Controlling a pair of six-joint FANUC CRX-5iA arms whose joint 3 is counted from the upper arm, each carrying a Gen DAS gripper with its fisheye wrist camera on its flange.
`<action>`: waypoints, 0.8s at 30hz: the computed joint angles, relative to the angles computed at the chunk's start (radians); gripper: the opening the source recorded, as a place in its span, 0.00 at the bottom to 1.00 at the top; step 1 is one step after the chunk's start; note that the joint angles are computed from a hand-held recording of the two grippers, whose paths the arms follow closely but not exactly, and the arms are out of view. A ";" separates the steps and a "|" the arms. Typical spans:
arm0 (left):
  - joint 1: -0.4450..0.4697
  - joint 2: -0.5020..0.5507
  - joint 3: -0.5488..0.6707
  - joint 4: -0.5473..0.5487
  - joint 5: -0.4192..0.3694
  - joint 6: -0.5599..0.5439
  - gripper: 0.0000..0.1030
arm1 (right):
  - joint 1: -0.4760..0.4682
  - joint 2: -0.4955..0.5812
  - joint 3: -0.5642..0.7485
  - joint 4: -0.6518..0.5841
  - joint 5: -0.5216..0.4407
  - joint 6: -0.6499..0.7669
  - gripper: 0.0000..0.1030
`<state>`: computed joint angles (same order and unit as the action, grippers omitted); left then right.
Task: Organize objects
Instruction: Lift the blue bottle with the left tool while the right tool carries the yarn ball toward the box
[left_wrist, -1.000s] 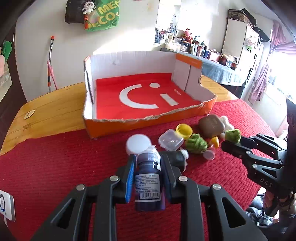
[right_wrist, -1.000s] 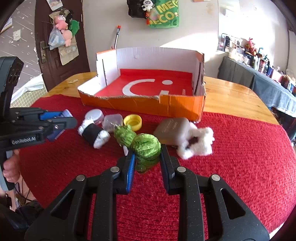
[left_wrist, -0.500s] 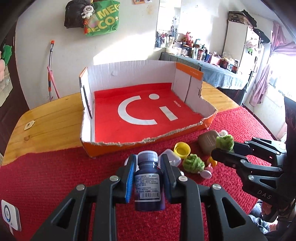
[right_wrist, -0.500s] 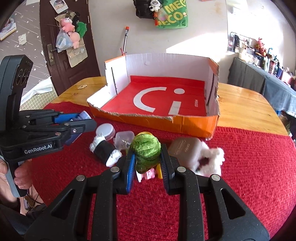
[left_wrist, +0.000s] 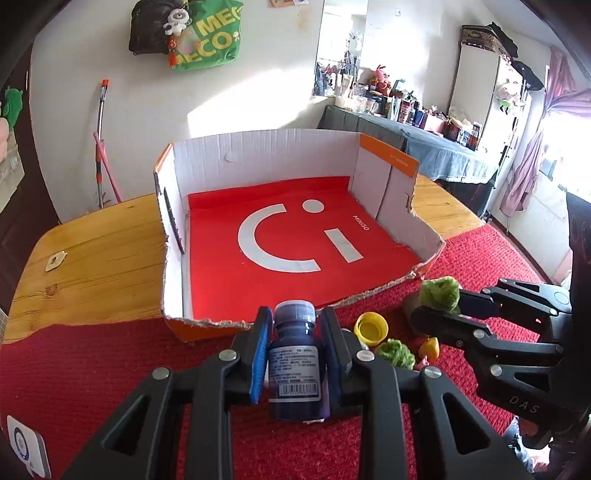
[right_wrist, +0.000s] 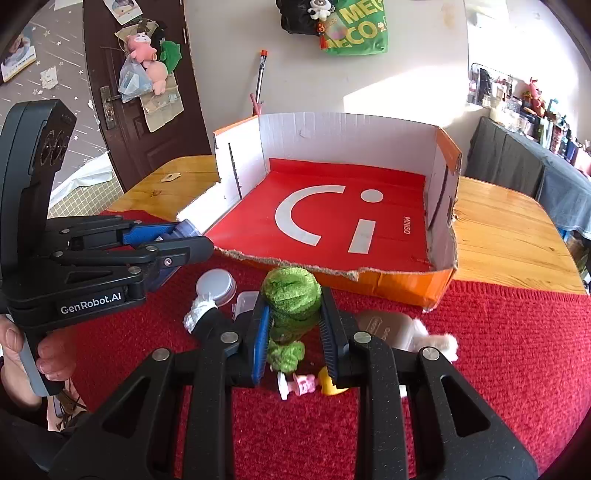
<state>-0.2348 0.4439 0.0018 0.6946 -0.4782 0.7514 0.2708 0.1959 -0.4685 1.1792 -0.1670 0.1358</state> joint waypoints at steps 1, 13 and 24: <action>0.002 0.006 0.012 -0.008 -0.008 0.011 0.27 | 0.003 0.004 0.008 -0.025 -0.004 0.023 0.23; 0.007 0.080 0.165 -0.115 -0.075 0.127 0.27 | 0.029 0.041 0.119 -0.309 -0.057 0.283 0.23; 0.012 0.173 0.322 -0.194 -0.162 0.232 0.27 | 0.043 0.113 0.281 -0.634 -0.147 0.591 0.23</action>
